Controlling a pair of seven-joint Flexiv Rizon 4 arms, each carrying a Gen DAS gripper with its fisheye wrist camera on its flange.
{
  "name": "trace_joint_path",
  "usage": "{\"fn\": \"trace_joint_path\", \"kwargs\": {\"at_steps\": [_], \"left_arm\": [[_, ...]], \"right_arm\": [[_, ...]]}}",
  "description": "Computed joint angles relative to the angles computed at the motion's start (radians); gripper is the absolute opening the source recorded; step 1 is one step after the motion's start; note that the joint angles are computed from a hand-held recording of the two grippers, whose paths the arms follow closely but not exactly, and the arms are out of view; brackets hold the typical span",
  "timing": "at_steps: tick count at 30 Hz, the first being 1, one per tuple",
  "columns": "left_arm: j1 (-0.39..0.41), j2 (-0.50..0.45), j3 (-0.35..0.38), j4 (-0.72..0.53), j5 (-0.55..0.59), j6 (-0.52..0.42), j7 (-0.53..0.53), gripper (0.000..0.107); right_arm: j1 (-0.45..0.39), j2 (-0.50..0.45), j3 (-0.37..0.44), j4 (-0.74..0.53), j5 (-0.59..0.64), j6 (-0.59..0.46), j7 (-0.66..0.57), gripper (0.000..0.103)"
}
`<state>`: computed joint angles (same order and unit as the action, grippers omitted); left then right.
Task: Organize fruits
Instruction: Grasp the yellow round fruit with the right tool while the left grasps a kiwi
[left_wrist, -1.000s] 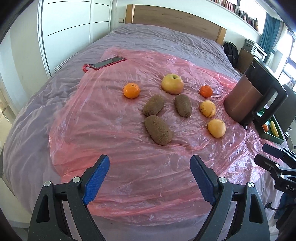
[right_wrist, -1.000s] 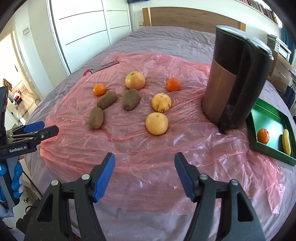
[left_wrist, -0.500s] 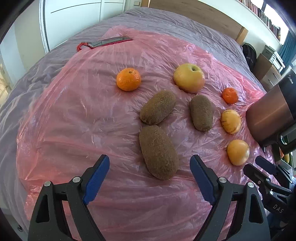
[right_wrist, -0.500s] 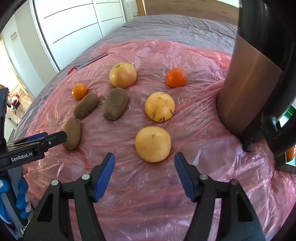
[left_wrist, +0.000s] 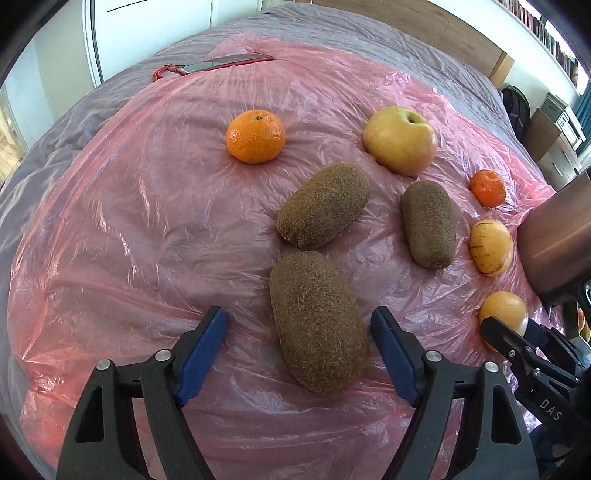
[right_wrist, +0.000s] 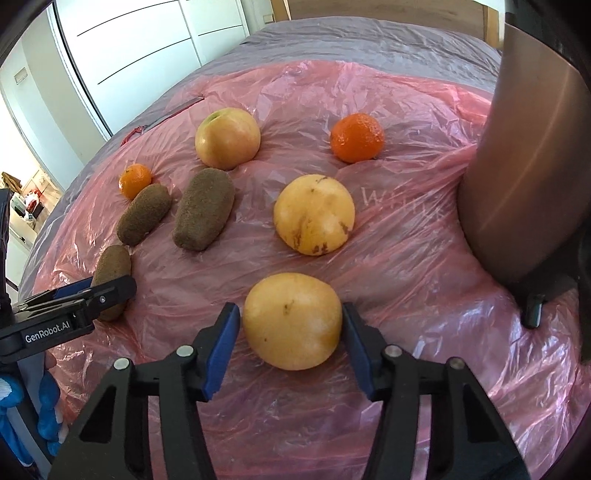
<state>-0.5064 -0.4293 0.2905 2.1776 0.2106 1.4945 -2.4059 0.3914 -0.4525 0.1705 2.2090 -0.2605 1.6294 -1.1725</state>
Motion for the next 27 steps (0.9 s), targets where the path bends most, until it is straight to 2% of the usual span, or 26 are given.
{"fn": "trace_joint_path", "kwargs": {"at_steps": [3,8,15,27], "left_arm": [[-0.010,-0.006,0.012,-0.009,0.011,-0.012,-0.008,0.065],[-0.015,-0.008,0.011,-0.030,0.046,-0.041,0.000,0.038],[0.031,0.017,-0.029,0.002,0.047,-0.009,0.023,0.037],[-0.008,0.099,0.014,0.046,0.130,-0.025,-0.048,0.037]], "right_arm": [[0.010,-0.008,-0.010,-0.002,-0.002,0.003,0.001,0.026],[0.030,-0.005,-0.030,0.011,-0.006,0.013,0.000,0.026],[0.014,0.010,-0.007,0.026,-0.004,0.016,-0.009,0.024],[-0.001,0.106,0.044,0.108,0.006,0.015,-0.020,0.024]]}}
